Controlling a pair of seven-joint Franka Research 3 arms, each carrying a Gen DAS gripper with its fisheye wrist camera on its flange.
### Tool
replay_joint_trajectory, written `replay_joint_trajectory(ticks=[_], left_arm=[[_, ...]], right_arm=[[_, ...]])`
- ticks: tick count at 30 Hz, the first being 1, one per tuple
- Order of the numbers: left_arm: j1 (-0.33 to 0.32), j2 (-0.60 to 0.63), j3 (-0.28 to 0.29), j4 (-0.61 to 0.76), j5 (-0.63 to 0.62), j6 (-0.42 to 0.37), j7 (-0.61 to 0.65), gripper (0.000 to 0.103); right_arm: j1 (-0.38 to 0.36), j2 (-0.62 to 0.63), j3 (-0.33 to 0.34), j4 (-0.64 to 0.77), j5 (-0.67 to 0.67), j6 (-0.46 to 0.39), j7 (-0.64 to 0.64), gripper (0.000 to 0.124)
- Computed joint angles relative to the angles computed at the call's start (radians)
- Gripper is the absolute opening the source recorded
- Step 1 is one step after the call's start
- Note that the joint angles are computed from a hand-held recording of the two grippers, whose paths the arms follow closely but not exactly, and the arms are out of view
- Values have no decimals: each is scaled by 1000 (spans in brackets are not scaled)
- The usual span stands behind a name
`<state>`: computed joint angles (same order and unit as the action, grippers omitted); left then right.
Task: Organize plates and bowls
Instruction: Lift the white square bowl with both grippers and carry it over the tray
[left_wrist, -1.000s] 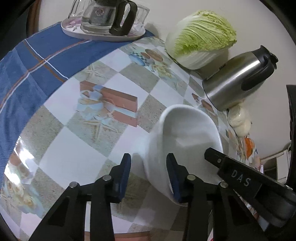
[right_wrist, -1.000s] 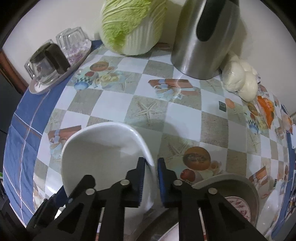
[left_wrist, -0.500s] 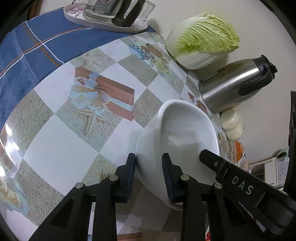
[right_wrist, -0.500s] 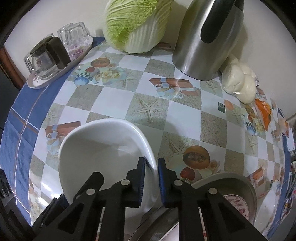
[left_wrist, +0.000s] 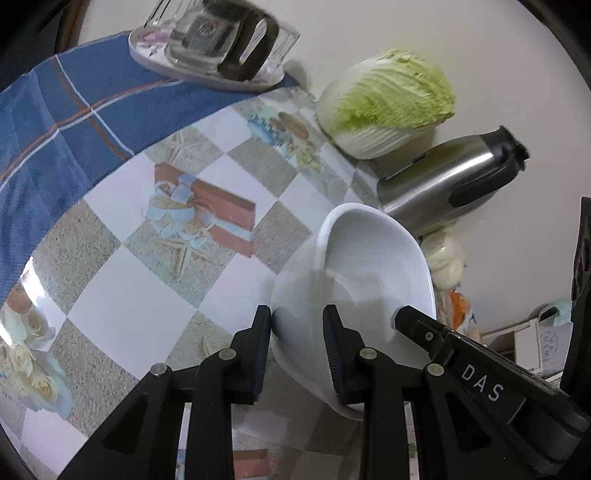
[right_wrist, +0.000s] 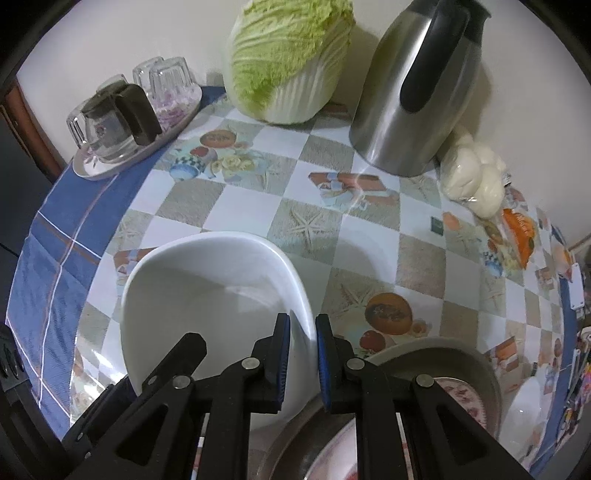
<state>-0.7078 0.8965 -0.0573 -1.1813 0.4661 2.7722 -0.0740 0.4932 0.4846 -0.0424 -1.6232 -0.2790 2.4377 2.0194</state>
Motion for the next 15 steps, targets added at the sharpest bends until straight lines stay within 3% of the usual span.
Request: replay_joint_trajectory(ticks=[4,15], left_arm=[[-37,-36,43,-12,44,-10,-48,30],[-90,-85,59,34,162,-68,-95,30]], right_arm=[[-1,-52,0,-45,-12,23,2,16],[-40,-245,19,-217,-81,83,57,16]])
